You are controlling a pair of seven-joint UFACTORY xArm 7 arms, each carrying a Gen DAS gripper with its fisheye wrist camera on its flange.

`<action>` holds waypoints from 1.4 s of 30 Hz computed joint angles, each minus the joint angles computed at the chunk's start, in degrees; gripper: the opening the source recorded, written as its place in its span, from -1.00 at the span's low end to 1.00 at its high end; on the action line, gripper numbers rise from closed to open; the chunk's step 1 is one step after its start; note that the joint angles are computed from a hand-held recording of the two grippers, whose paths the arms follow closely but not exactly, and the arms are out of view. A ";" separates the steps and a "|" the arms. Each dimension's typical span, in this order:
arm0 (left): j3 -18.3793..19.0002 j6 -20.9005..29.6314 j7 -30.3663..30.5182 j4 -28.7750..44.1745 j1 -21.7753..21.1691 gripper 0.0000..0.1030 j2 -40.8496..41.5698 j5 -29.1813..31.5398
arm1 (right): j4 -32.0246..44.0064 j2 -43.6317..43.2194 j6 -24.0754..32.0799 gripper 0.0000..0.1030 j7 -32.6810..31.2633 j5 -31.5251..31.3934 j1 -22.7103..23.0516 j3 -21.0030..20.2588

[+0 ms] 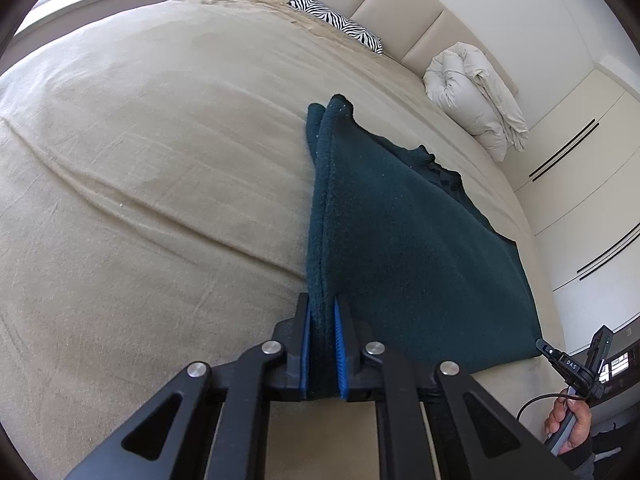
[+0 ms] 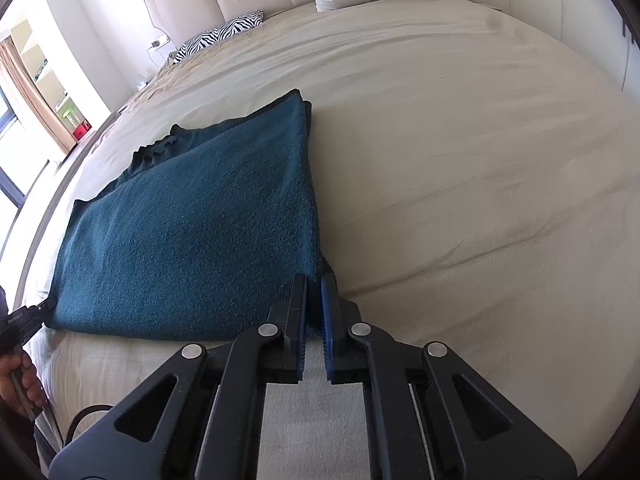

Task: Fold small clothes
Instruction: 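Lay the hem down near the collar and open both grippers, then move both open grippers along the folded sweater to its folded edge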

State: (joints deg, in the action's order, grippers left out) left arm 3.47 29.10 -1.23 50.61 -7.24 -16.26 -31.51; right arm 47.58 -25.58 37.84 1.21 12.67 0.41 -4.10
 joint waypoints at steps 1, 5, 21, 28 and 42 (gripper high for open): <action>0.03 -0.09 0.04 -0.19 0.00 -0.78 -0.19 -0.05 | -0.05 -0.11 0.11 -0.89 -0.06 0.43 0.11 -0.28; 0.28 -0.17 0.26 -0.83 -0.08 -0.80 -0.62 -0.39 | -0.03 -0.09 0.47 -0.90 -0.25 0.46 0.08 -0.31; -5.36 2.51 -14.80 0.71 3.35 -0.67 0.09 21.29 | -0.08 -0.07 1.58 -0.33 1.90 6.16 -2.30 -1.72; -5.28 3.58 -16.01 1.33 3.03 -0.66 0.51 23.79 | 2.28 -1.25 -3.12 -0.05 4.90 6.39 0.49 -1.46; -6.36 5.48 -18.59 6.50 3.40 -0.50 -0.28 27.48 | 31.20 30.37 3.47 -0.05 -9.86 37.67 10.95 3.59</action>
